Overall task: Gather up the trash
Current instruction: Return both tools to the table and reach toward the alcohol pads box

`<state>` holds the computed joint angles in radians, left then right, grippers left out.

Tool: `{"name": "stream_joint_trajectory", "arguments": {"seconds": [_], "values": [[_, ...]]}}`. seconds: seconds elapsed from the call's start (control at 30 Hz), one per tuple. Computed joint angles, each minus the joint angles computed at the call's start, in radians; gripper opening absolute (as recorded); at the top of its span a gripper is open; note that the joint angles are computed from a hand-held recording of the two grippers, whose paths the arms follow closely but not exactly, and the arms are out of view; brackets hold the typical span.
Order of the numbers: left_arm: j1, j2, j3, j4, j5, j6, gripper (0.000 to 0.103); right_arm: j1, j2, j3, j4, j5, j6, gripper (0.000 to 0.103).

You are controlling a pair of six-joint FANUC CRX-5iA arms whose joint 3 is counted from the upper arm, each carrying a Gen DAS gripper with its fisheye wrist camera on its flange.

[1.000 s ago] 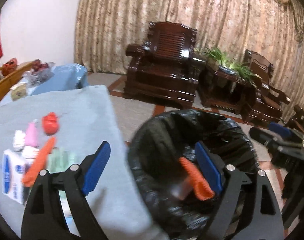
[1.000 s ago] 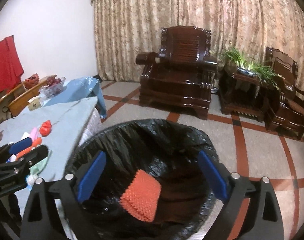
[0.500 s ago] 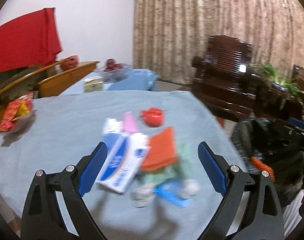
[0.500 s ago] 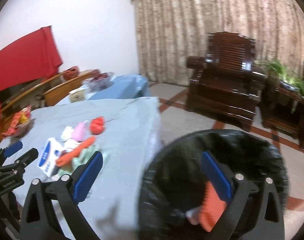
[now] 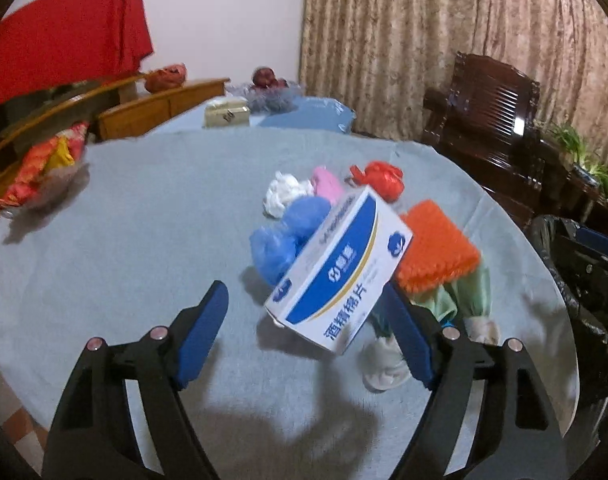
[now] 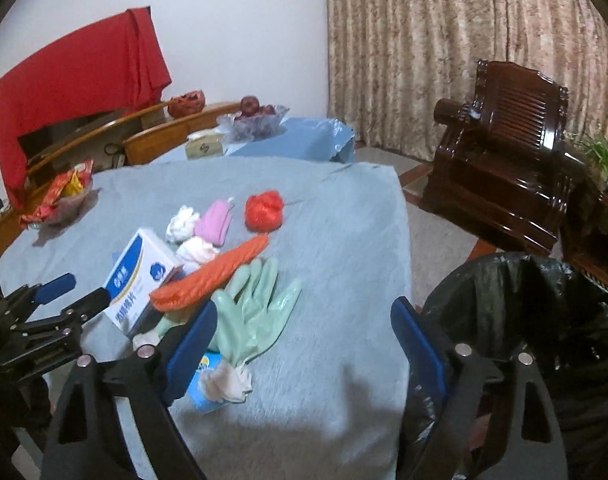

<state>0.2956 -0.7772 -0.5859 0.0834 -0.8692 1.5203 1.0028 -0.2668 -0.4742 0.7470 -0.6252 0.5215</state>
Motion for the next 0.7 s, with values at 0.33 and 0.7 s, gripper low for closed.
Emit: {"name": "stream_joint_trajectory", "arguments": {"seconds": [0.33,0.7], "values": [[0.046,0.023,-0.064,0.11,0.044,-0.104,0.065,0.01,0.01,0.007,-0.022,-0.027,0.023,0.086],[0.009,-0.014,-0.071,0.212,-0.005,-0.129,0.066,0.007,0.011,0.004,-0.033,-0.032,0.026,0.086]]}}
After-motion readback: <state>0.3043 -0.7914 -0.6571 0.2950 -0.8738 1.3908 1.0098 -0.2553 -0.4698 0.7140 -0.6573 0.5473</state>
